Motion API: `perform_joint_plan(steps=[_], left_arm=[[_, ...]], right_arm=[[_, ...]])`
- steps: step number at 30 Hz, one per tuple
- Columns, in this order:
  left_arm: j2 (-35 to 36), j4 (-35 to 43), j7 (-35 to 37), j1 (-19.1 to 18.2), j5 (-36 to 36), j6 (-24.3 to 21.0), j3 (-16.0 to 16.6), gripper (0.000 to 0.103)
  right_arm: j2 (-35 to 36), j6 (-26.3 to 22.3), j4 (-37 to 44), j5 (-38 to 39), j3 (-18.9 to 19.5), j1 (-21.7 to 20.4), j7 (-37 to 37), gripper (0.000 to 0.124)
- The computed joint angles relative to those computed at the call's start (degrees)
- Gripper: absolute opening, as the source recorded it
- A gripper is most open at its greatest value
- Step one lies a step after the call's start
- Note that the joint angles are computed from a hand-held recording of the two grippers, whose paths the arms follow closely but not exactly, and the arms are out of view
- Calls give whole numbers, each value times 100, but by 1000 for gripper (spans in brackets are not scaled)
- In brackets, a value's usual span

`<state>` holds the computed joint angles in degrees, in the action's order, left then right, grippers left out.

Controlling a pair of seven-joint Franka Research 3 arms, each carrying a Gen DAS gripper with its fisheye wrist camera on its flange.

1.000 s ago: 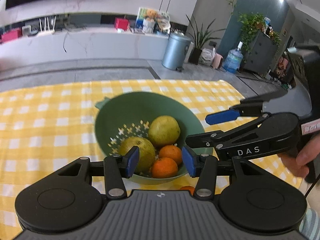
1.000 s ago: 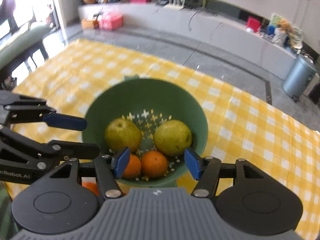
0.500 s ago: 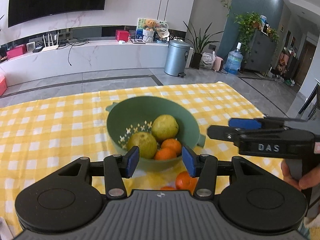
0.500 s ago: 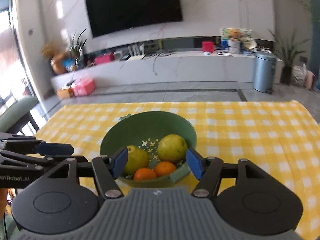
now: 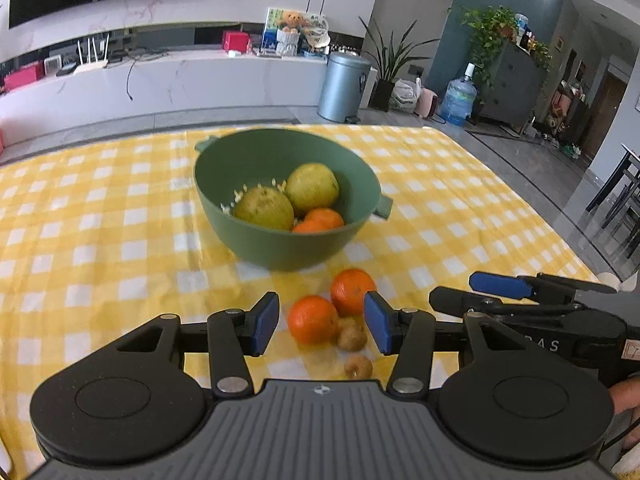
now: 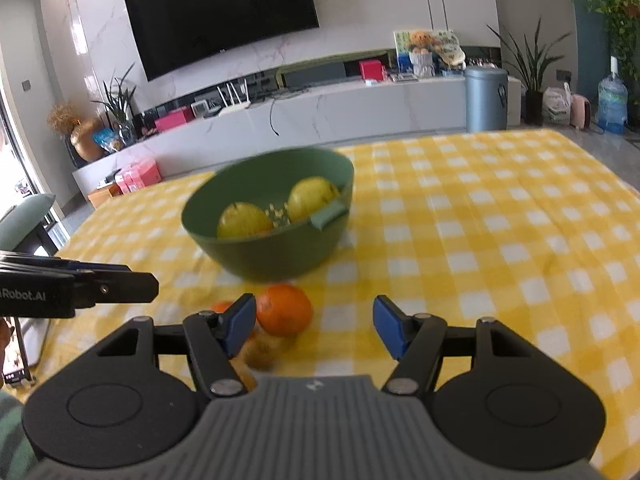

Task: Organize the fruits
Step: 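Move the left tool onto an orange while the right tool reaches another orange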

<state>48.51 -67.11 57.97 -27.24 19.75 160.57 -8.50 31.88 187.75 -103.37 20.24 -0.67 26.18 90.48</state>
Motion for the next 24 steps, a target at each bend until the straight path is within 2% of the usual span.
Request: perform_joint_plan(steps=[2, 5, 10, 13, 17, 20, 22, 24], left_arm=[[-36, -125, 51, 39, -36, 26, -77, 58], [-62, -237, 208, 101, -122, 50, -220, 58], [-56, -364, 614, 287, -401, -24, -533, 57], [-8, -320, 790, 319, -561, -204, -602, 57], [73, -217, 475, 98, -486, -205, -252, 57], [230, -32, 349, 71, -449, -140, -181, 57], [378, 194, 237, -1, -384, -162, -74, 57], [571, 480, 264, 17, -395, -214, -114, 57]], right_arm=[[-44, -37, -106, 3, 218, -186, -28, 62], [-114, -163, -231, -4, 282, -228, -34, 62], [-153, -200, -327, -61, 802, -669, -208, 54], [-136, -318, -330, -82, 1025, -846, -335, 46], [-85, -379, -279, -67, 1014, -819, -412, 42], [-1, -415, -149, -30, 901, -722, -363, 42], [107, -372, -18, -19, 942, -746, -374, 42], [219, -320, 113, -39, 976, -764, -416, 42]])
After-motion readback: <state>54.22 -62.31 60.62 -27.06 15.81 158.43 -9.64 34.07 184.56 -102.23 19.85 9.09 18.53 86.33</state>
